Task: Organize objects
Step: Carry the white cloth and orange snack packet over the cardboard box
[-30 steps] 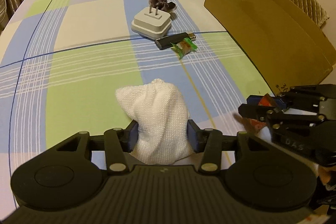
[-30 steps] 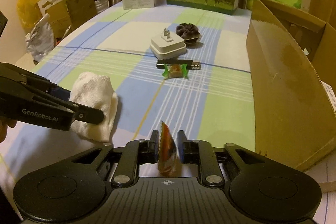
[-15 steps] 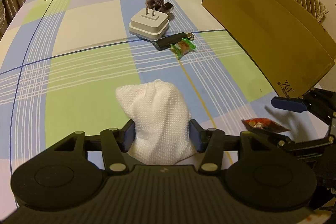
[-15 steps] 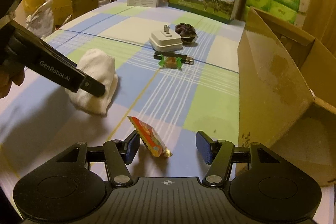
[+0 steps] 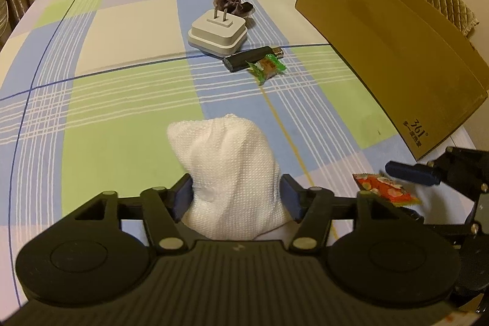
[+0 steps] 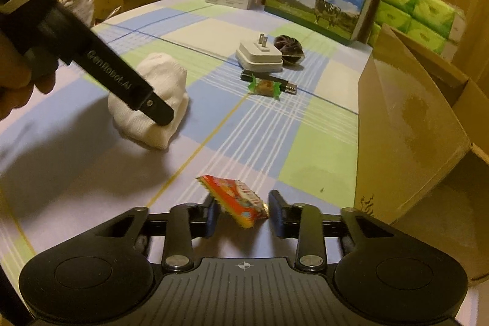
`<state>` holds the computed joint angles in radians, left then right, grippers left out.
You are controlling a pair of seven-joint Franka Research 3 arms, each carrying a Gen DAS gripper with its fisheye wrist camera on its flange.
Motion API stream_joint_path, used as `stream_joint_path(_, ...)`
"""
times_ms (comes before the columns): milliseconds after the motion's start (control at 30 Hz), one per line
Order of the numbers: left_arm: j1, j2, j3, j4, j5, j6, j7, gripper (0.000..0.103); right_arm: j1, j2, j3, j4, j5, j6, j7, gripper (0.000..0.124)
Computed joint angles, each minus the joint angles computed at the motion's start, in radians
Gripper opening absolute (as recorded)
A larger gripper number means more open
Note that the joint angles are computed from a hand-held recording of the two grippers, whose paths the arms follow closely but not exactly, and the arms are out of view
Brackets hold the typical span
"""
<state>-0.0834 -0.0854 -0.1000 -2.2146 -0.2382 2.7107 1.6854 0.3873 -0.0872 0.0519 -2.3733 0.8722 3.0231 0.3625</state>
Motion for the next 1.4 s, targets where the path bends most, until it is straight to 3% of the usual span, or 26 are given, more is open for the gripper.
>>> stream_joint_path(167, 0.000, 0.006, -0.004, 0.002, 0.008, 0.007, -0.016, 0.061, 0.016, 0.004, -0.003, 0.003, 0.076, 0.022, -0.084, 0.026)
stream_joint_path(300, 0.000, 0.009, -0.002, 0.002, -0.011, 0.014, -0.020, 0.060, 0.013, 0.006, -0.001, 0.011, 0.116, 0.030, -0.092, 0.015)
stream_joint_path(367, 0.001, 0.008, -0.002, 0.001, -0.011, 0.014, -0.019, 0.051, 0.005, 0.002, 0.002, 0.010, 0.096, 0.024, -0.057, 0.015)
stream_joint_path(633, -0.002, -0.013, -0.004, -0.026, 0.004, 0.045, -0.035, 0.038, -0.005, -0.033, -0.006, 0.000, 0.071, -0.004, 0.042, 0.015)
stream_joint_path(833, -0.021, -0.053, -0.004, -0.060, 0.005, 0.064, -0.080, 0.037, -0.004, -0.091, -0.023, -0.023, 0.036, -0.030, 0.118, 0.015)
stream_joint_path(1033, -0.036, -0.150, -0.025, -0.112, 0.109, 0.077, -0.273, 0.037, -0.015, -0.186, -0.044, -0.061, -0.041, -0.075, 0.229, 0.015)
stream_joint_path(1400, -0.147, -0.243, -0.037, -0.105, 0.190, 0.041, -0.381, 0.037, -0.070, -0.359, -0.086, -0.120, -0.199, -0.112, 0.449, 0.015)
